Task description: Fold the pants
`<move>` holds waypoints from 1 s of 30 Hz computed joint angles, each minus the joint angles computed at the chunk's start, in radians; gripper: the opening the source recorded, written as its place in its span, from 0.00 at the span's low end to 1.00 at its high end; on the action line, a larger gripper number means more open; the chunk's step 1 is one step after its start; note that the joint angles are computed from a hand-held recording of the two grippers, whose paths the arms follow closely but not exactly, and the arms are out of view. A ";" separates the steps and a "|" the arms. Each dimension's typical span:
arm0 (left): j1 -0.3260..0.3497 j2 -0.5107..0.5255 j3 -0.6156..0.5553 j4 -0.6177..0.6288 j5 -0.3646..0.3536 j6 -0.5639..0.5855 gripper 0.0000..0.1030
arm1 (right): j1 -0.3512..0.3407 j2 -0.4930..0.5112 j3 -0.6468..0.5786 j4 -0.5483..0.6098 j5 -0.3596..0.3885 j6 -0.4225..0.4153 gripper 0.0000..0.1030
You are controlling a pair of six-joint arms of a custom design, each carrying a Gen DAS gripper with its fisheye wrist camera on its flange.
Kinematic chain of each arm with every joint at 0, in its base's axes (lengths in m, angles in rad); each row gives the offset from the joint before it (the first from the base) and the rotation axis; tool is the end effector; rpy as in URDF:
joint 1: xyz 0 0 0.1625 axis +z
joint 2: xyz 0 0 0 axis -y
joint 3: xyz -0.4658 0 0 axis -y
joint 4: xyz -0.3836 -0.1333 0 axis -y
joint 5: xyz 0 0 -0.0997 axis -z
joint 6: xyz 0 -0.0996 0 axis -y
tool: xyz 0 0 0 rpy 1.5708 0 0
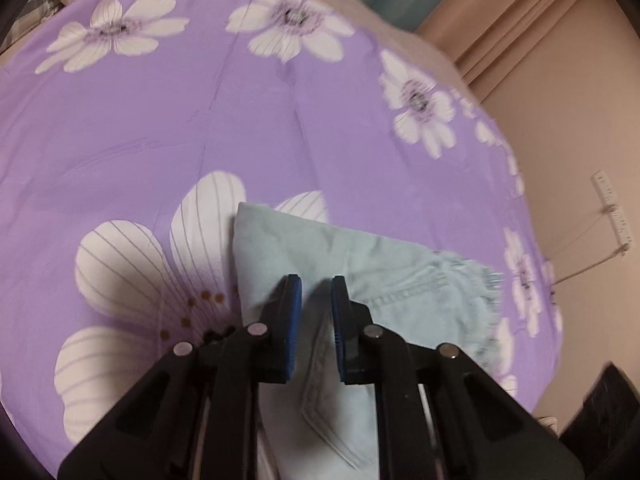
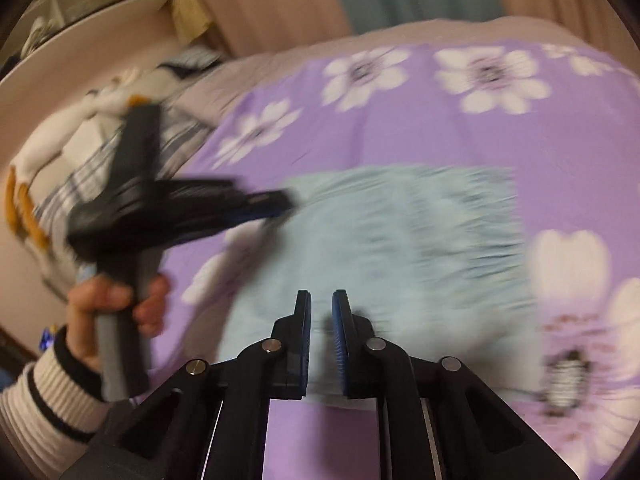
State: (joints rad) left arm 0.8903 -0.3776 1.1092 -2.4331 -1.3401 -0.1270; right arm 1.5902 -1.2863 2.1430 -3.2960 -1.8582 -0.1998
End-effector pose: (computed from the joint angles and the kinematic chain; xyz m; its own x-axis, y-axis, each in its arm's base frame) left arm -0.4009 -0.7433 -0.0052 -0.8482 0.4870 -0.2084 0.5206 0.8391 -0.1580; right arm 0.1151 -0.5172 0.3341 -0.9414 0.0656 0.3310 -0.2034 0.6722 -0.7118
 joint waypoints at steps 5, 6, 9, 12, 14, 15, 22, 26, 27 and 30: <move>0.025 0.045 -0.059 0.029 0.010 -0.004 0.04 | 0.002 0.077 -0.049 0.163 -0.051 -0.031 0.13; 0.027 0.049 -0.068 0.032 0.005 -0.006 0.03 | -0.003 0.078 -0.039 0.136 -0.041 -0.043 0.13; 0.033 0.056 -0.097 0.061 -0.006 -0.027 0.03 | -0.036 0.036 -0.036 0.194 0.031 -0.037 0.13; 0.018 0.028 -0.057 0.039 0.020 -0.008 0.03 | -0.048 -0.006 -0.045 0.249 0.069 -0.042 0.13; 0.005 -0.011 0.012 -0.002 0.031 0.023 0.10 | -0.051 -0.038 -0.030 0.185 0.071 -0.068 0.13; 0.001 -0.029 0.045 -0.019 0.028 0.033 0.19 | -0.052 -0.051 -0.026 0.150 0.060 -0.073 0.13; -0.041 -0.151 0.310 -0.174 0.036 0.138 0.29 | -0.112 -0.049 -0.111 0.066 -0.047 0.039 0.14; -0.044 -0.163 0.373 -0.164 0.052 0.145 0.32 | -0.134 -0.006 -0.144 0.119 -0.099 0.124 0.13; -0.044 -0.164 0.384 -0.185 0.055 0.150 0.32 | -0.118 0.000 -0.134 0.111 -0.118 0.132 0.11; -0.040 -0.168 0.375 -0.165 0.046 0.115 0.32 | -0.097 -0.003 -0.121 0.100 -0.146 0.126 0.11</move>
